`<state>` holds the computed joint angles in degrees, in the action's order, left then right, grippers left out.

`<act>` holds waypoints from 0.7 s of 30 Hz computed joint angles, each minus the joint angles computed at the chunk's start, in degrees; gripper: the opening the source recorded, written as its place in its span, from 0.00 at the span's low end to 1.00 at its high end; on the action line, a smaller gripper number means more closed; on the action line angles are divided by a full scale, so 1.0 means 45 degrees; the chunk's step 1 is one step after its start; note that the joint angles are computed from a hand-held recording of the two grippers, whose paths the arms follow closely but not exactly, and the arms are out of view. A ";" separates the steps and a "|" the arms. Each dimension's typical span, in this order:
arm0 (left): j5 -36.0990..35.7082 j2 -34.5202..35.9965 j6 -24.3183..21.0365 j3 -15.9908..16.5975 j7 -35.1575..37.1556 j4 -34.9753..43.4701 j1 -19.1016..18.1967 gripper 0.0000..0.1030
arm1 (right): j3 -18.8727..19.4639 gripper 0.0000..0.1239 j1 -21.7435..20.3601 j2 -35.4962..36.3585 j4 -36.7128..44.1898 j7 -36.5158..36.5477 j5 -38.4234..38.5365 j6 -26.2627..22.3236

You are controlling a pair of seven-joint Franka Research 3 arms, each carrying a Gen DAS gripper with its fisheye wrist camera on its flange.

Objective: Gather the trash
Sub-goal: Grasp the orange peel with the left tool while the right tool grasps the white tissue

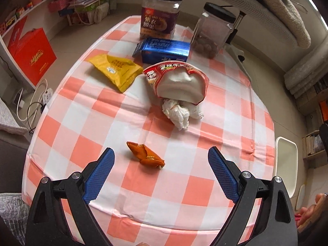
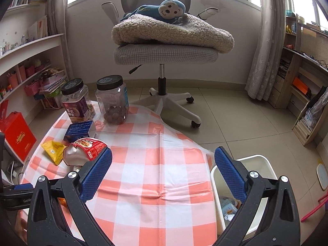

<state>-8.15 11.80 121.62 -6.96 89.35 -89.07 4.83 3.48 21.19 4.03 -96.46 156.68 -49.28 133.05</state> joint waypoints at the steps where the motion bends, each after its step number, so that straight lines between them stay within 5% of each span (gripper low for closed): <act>1: -0.0184 0.0290 -0.0445 0.0072 -0.0207 0.0253 0.0110 0.87 | 0.0020 0.77 0.0006 0.0141 0.0140 -0.0113 0.0144 0.0006; 9: -0.1262 0.1545 -0.1558 0.0043 -0.1347 0.0682 0.0841 0.68 | -0.0289 0.77 0.0325 0.1158 0.1143 -0.0702 0.1036 -0.0163; 16: -0.0502 0.1976 -0.1032 -0.0159 -0.1831 0.0865 0.0386 0.61 | -0.0623 0.77 0.0770 0.2206 0.2161 -0.1695 0.1656 -0.0478; 18: 0.0128 0.1815 -0.0663 -0.0191 -0.1619 0.0569 0.0159 0.36 | -0.0719 0.77 0.0867 0.2611 0.2576 -0.2161 0.1974 -0.0485; 21: -0.0096 0.1868 -0.1205 -0.0357 -0.0762 0.0771 0.0308 0.25 | -0.0743 0.77 0.0829 0.3405 0.3527 -0.3330 0.3320 -0.0479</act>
<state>-8.58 20.20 116.20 -8.57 85.92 -85.60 6.21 0.14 24.92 19.35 -80.59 141.69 -34.34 130.90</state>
